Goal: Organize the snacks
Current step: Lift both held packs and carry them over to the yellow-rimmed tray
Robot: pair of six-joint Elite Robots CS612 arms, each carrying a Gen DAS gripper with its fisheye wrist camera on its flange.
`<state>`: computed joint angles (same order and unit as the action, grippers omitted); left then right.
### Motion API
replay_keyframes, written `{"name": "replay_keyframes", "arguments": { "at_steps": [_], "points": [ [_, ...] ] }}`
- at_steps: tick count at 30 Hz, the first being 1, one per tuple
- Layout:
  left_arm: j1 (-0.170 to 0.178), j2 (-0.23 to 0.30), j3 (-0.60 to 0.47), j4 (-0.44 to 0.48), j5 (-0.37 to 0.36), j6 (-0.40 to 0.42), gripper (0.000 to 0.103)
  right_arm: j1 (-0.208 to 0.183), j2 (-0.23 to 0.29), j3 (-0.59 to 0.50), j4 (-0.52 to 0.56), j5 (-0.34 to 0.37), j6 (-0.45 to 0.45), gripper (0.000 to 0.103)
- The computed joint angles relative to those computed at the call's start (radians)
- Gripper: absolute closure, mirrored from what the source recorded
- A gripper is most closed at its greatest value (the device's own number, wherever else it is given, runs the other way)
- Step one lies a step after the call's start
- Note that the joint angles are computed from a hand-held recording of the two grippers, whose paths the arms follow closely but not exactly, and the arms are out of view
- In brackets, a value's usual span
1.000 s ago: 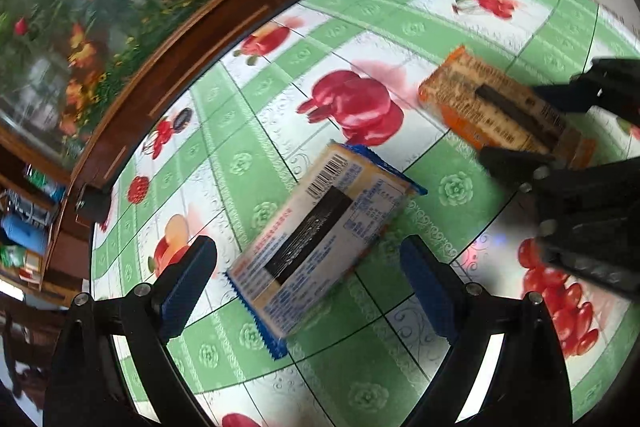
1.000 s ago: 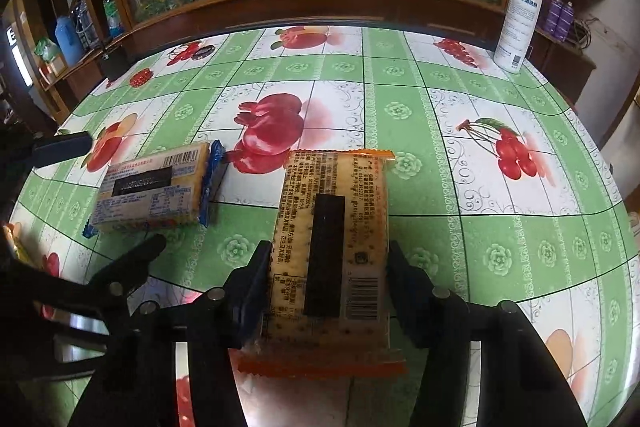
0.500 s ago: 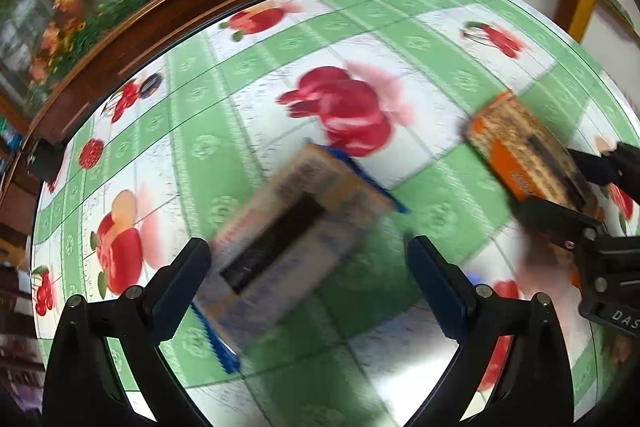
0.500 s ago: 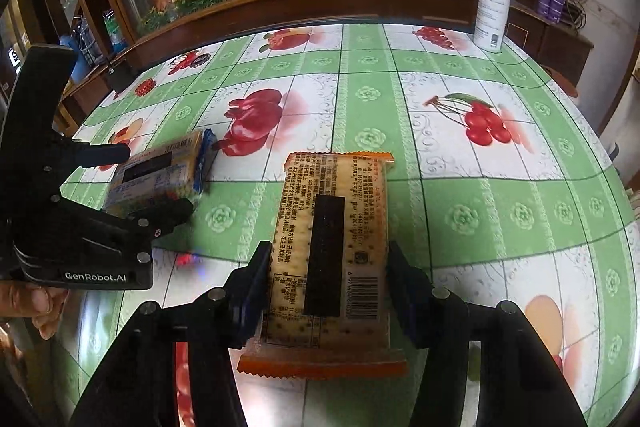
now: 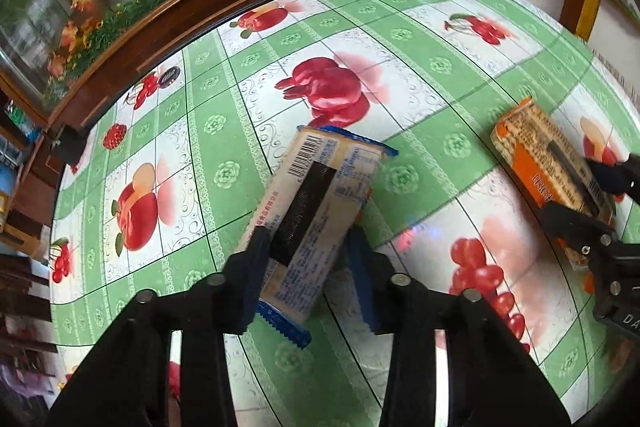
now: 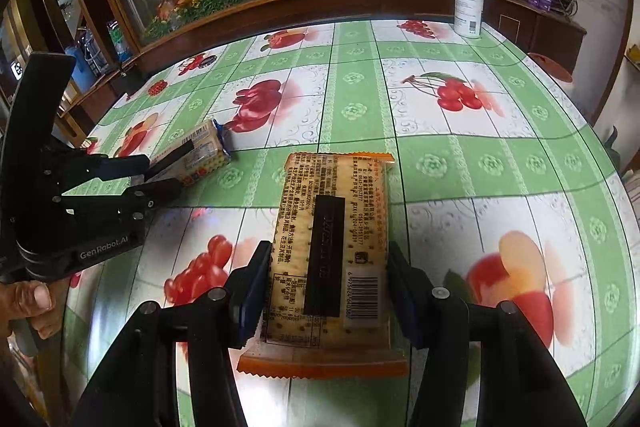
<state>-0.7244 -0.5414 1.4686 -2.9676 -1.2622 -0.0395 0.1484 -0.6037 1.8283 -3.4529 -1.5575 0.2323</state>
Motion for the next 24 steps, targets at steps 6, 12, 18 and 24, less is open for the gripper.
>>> {"name": "replay_keyframes", "arguments": {
  "at_steps": [6, 12, 18, 24],
  "points": [
    [-0.007, 0.007, -0.028, 0.048, 0.032, -0.011, 0.080, 0.000, -0.012, 0.022, -0.027, 0.007, 0.000, 0.047],
    [-0.020, 0.058, -0.060, -0.039, 0.205, 0.097, 0.008, -0.003, -0.017, 0.035, -0.039, 0.011, -0.012, 0.047],
    [0.014, 0.067, -0.073, -0.097, 0.066, 0.125, 0.007, -0.009, -0.011, 0.031, -0.036, 0.021, -0.007, 0.047],
    [0.077, 0.055, -0.089, 0.000, -0.225, -0.115, 0.010, -0.008, -0.013, 0.037, -0.055, 0.026, -0.005, 0.047]
  ]
}}
